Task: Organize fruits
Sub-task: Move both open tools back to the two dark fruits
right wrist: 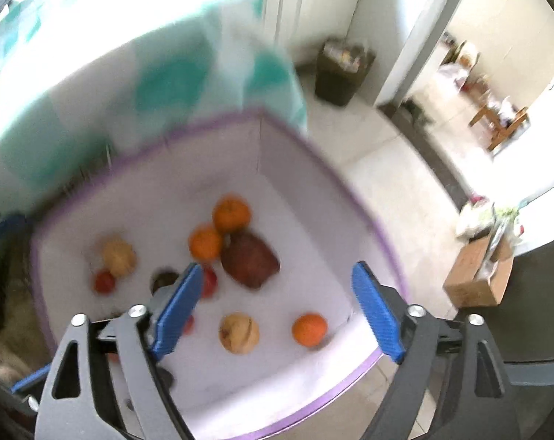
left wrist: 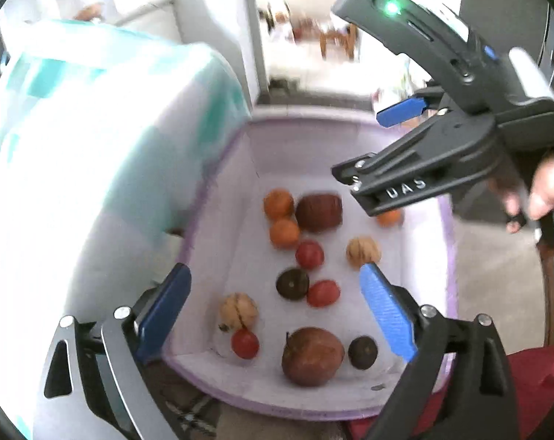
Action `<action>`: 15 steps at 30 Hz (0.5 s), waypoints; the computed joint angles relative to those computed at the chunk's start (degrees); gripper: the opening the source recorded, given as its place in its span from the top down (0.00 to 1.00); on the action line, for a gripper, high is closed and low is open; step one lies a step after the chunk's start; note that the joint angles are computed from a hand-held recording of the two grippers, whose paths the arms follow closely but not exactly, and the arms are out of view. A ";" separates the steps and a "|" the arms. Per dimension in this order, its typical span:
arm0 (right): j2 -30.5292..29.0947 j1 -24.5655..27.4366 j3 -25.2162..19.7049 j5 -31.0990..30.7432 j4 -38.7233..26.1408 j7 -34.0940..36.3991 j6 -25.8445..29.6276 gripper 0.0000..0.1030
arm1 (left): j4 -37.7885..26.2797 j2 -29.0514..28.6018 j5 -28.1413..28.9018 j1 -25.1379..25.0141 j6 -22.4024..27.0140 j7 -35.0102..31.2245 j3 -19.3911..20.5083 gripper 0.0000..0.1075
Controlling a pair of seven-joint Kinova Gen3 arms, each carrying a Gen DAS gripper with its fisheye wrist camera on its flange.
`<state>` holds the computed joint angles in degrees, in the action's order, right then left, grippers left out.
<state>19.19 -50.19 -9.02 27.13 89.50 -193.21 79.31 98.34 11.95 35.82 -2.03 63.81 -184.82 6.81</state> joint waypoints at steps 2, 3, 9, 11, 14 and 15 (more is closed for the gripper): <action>0.28 -3.62 2.33 4.64 -3.95 -0.92 3.96 0.15 | -2.79 0.40 3.65 -2.52 4.19 -0.12 -1.22 0.08; 0.50 -5.56 3.70 6.97 -5.34 -0.94 4.73 0.16 | -4.41 0.76 5.98 -4.58 5.97 0.02 -1.43 0.08; 4.87 -13.72 12.54 18.93 -14.66 6.21 0.15 0.16 | -14.37 4.33 14.11 -12.27 6.42 5.54 -1.75 0.08; 7.35 -11.32 10.23 21.82 -19.85 10.86 -2.68 0.16 | -19.15 6.84 16.43 -13.26 4.79 10.20 -3.78 0.06; 11.96 -5.72 4.53 26.87 -27.79 17.85 -6.95 0.16 | -25.79 10.49 17.53 -9.75 -1.85 17.19 -10.78 0.06; 13.29 -3.87 2.68 27.50 -30.44 20.18 -7.89 0.16 | -28.45 12.42 18.54 -8.81 -4.18 19.19 -13.43 0.06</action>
